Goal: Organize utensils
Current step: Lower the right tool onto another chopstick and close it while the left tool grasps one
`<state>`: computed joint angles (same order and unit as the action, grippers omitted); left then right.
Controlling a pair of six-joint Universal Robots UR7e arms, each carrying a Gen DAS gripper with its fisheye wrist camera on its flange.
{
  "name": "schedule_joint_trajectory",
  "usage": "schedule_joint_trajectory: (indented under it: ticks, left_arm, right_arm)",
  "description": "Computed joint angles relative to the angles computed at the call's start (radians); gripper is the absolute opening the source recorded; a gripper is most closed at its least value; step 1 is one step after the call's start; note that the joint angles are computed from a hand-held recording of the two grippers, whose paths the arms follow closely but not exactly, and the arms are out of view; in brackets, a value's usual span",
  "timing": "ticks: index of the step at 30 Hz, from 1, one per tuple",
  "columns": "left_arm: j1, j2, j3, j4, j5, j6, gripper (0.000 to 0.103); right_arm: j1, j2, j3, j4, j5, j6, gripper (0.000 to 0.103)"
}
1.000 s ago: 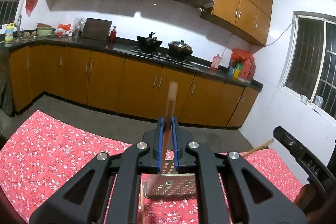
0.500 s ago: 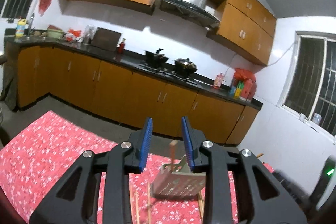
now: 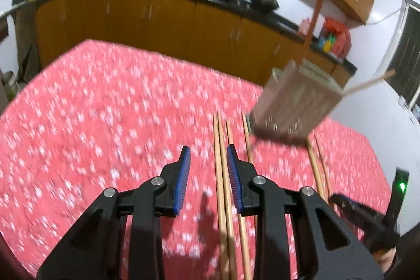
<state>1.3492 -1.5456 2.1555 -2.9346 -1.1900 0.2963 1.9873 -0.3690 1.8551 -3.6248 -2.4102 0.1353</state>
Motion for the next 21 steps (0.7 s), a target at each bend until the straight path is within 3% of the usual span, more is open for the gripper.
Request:
schedule_joint_trajectory:
  ticks: [2, 7, 14, 21]
  left_arm:
    - [0.015, -0.001, 0.010, 0.020, -0.011, 0.011, 0.029]
    - [0.042, 0.002, 0.018, 0.087, -0.038, 0.019, 0.025]
    - [0.044, 0.012, 0.035, 0.117, -0.028, 0.049, 0.017]
    - [0.014, 0.033, 0.060, 0.084, 0.068, 0.104, 0.013]
  right_arm:
    - [0.003, 0.004, 0.000, -0.011, -0.020, -0.021, 0.008]
    - [0.006, 0.014, -0.009, -0.029, -0.097, -0.010, 0.008]
    - [0.003, 0.004, 0.008, -0.048, -0.113, -0.017, 0.008]
    - [0.003, 0.004, 0.006, -0.049, -0.117, -0.031, 0.008]
